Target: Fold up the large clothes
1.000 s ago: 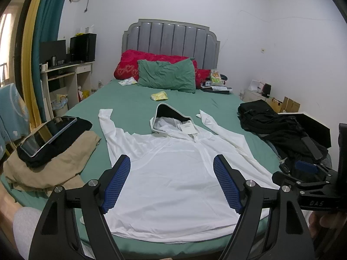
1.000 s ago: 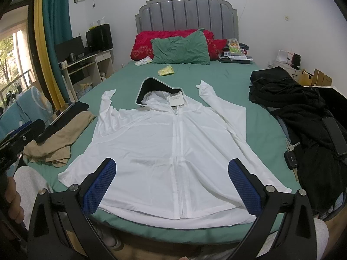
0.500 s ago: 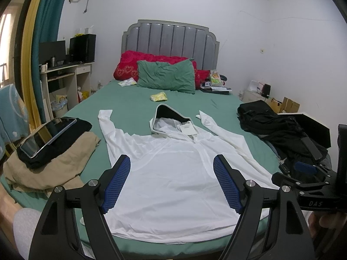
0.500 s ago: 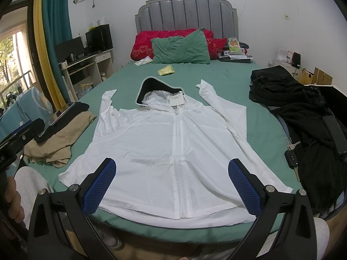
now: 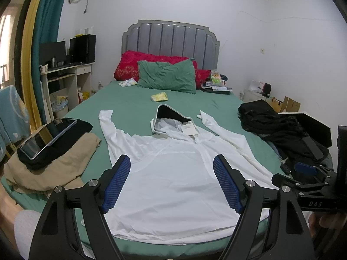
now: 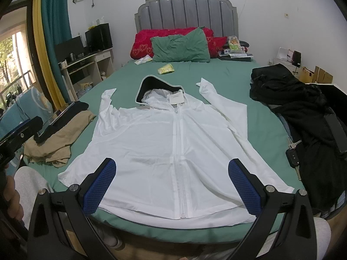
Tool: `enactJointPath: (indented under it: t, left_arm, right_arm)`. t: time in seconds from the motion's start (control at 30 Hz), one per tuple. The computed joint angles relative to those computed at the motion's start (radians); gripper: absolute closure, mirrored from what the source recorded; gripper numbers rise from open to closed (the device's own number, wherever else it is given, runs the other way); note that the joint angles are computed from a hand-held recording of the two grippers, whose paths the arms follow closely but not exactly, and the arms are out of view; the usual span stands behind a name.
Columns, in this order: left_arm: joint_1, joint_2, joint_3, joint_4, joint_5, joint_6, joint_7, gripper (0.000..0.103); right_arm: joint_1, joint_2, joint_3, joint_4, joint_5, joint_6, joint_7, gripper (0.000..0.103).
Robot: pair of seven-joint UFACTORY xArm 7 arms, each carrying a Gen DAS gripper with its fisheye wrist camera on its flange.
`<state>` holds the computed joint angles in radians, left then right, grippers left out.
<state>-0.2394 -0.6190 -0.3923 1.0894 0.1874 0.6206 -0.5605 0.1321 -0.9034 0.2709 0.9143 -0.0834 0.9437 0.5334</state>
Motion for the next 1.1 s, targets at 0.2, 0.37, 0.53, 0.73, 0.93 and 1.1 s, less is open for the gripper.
enactJointPath:
  t: [0.2, 0.37, 0.53, 0.73, 0.93, 1.1]
  left_arm:
    - [-0.027, 0.049, 0.026, 0.016, -0.019, 0.004, 0.047, 0.021]
    - [-0.081, 0.142, 0.09, 0.038, -0.096, -0.014, 0.109, 0.021]
    - [-0.085, 0.295, 0.12, 0.124, -0.105, 0.012, 0.159, 0.021]
    - [-0.083, 0.516, 0.187, 0.25, -0.128, -0.004, 0.229, 0.021]
    - [-0.061, 0.718, 0.241, 0.416, -0.245, 0.005, 0.361, 0.021]
    - [-0.057, 0.848, 0.28, 0.538, -0.18, 0.034, 0.302, 0.021]
  right_arm:
    - [0.009, 0.022, -0.02, -0.022, 0.008, -0.02, -0.014, 0.001]
    - [0.017, 0.071, -0.066, -0.046, 0.01, -0.064, -0.07, 0.001]
    - [0.014, 0.186, -0.175, -0.033, 0.042, -0.149, -0.183, 0.001]
    - [0.008, 0.482, -0.306, 0.141, 0.131, -0.235, -0.421, 0.009]
    - [-0.053, 0.959, -0.337, 0.565, 0.223, -0.189, -0.625, 0.04]
    - [-0.108, 1.323, -0.293, 0.986, 0.156, -0.078, -0.646, 0.045]
